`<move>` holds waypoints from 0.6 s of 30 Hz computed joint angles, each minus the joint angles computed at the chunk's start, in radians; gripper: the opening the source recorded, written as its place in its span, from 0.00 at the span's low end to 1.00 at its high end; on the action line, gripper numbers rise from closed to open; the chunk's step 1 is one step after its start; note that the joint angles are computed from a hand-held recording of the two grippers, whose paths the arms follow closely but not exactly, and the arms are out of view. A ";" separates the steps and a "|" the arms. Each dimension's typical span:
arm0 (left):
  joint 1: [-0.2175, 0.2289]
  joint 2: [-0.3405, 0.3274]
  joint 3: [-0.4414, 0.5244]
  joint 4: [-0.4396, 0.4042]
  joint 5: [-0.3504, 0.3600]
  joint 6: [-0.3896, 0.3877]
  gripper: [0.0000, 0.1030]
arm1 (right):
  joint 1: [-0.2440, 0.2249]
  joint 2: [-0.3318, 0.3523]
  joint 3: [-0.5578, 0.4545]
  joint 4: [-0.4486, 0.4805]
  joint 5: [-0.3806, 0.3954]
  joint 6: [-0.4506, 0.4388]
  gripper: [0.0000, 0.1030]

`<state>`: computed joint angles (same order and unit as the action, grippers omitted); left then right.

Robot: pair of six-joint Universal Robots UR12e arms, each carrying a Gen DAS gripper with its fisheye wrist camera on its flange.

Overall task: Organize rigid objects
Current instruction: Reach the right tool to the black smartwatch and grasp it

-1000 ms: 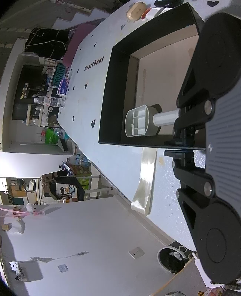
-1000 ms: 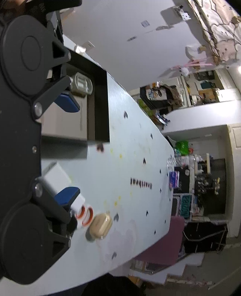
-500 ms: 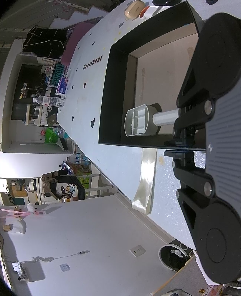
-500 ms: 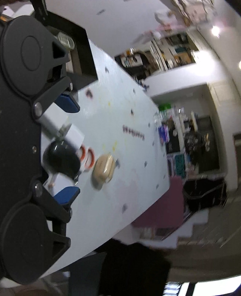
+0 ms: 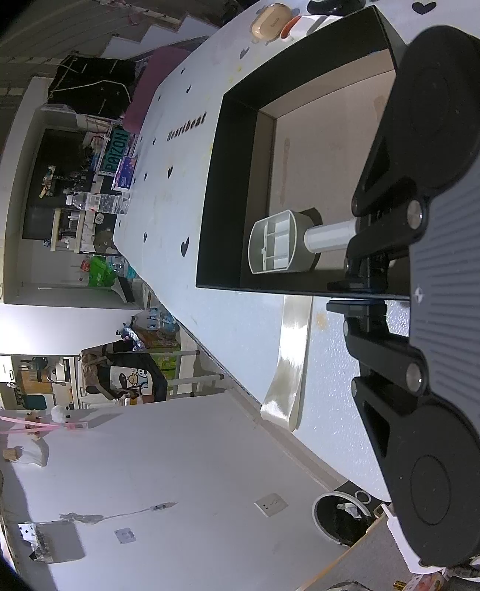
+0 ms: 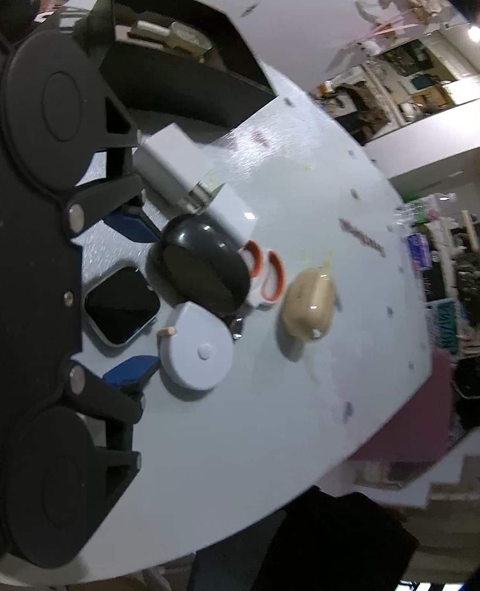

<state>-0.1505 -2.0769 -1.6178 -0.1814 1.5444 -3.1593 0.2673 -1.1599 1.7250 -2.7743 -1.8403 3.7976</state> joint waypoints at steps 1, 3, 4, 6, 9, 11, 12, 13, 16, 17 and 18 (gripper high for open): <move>0.000 0.000 0.000 0.000 -0.001 -0.001 0.02 | 0.000 -0.002 0.002 -0.003 0.008 -0.002 0.69; 0.001 0.000 0.000 0.000 -0.003 -0.002 0.02 | -0.002 -0.004 0.009 -0.022 0.028 -0.010 0.70; 0.001 0.000 0.000 0.000 -0.002 -0.001 0.02 | -0.002 -0.007 0.014 -0.033 0.047 -0.020 0.70; 0.001 0.000 0.000 0.000 -0.002 0.000 0.02 | 0.001 -0.011 0.020 -0.044 0.074 -0.038 0.71; 0.001 0.000 0.000 0.000 -0.002 0.000 0.02 | 0.011 -0.011 0.017 -0.039 0.074 -0.056 0.70; 0.001 0.000 0.000 0.000 -0.002 -0.001 0.02 | 0.020 -0.007 0.006 -0.015 0.047 -0.053 0.67; 0.001 0.000 0.000 0.000 -0.002 -0.001 0.02 | 0.023 -0.005 -0.001 -0.001 0.030 -0.051 0.66; 0.001 0.000 0.000 0.000 -0.002 -0.001 0.02 | 0.026 -0.001 -0.009 0.014 0.012 -0.053 0.65; 0.001 0.000 0.000 0.000 -0.002 -0.001 0.02 | 0.043 0.012 -0.034 0.062 -0.061 -0.063 0.57; 0.001 0.000 0.000 0.000 -0.002 -0.001 0.02 | 0.049 0.016 -0.041 0.075 -0.083 -0.071 0.50; 0.000 0.000 0.000 -0.001 -0.001 0.000 0.02 | 0.054 0.019 -0.047 0.087 -0.104 -0.079 0.42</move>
<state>-0.1501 -2.0766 -1.6180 -0.1822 1.5436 -3.1592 0.3215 -1.1406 1.6780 -2.6869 -1.9444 3.7185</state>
